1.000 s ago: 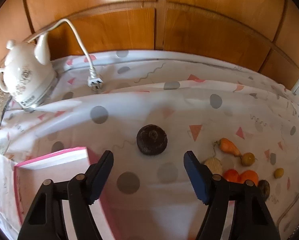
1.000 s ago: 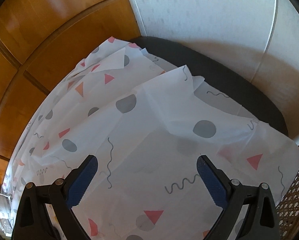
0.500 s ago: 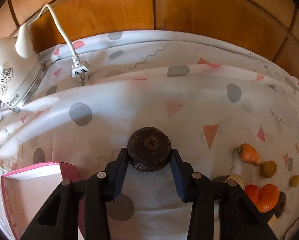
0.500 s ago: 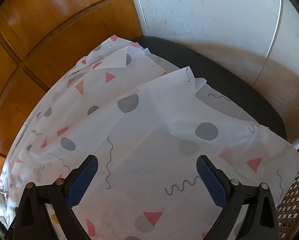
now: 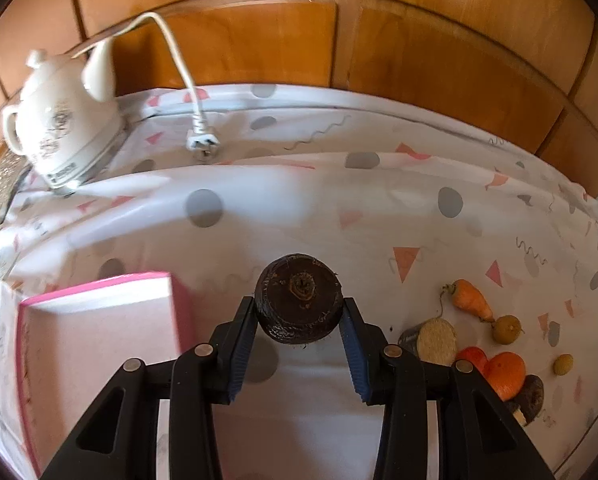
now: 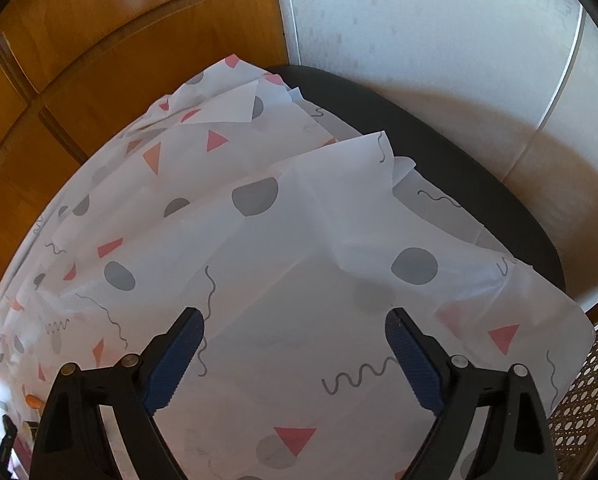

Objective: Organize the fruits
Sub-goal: 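Carry the dark round fruit into the pink tray and open the left tool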

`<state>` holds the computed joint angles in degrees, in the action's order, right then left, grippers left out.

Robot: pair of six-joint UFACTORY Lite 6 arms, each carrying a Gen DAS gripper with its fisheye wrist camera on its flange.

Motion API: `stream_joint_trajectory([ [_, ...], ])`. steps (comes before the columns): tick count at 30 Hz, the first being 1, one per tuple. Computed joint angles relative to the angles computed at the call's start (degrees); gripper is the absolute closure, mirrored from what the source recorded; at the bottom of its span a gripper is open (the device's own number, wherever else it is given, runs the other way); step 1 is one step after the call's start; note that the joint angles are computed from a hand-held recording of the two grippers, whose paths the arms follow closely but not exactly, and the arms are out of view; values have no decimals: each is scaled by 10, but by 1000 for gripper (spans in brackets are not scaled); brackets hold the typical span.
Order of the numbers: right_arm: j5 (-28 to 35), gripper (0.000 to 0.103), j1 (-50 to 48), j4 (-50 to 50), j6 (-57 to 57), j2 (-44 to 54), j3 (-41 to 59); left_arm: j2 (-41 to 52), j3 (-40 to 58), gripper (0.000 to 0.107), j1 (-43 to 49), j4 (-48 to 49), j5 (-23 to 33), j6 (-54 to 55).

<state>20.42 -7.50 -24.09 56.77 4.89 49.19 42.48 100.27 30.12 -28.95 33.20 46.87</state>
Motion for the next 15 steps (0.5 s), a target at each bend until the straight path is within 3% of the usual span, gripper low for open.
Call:
stream_joint_trajectory([
  [8, 6, 9, 4, 21, -22, 18, 7, -86, -67, 65, 64, -41, 6, 38],
  [15, 12, 9, 16, 18, -26, 26, 14, -91, -74, 65, 146, -41, 2, 29],
])
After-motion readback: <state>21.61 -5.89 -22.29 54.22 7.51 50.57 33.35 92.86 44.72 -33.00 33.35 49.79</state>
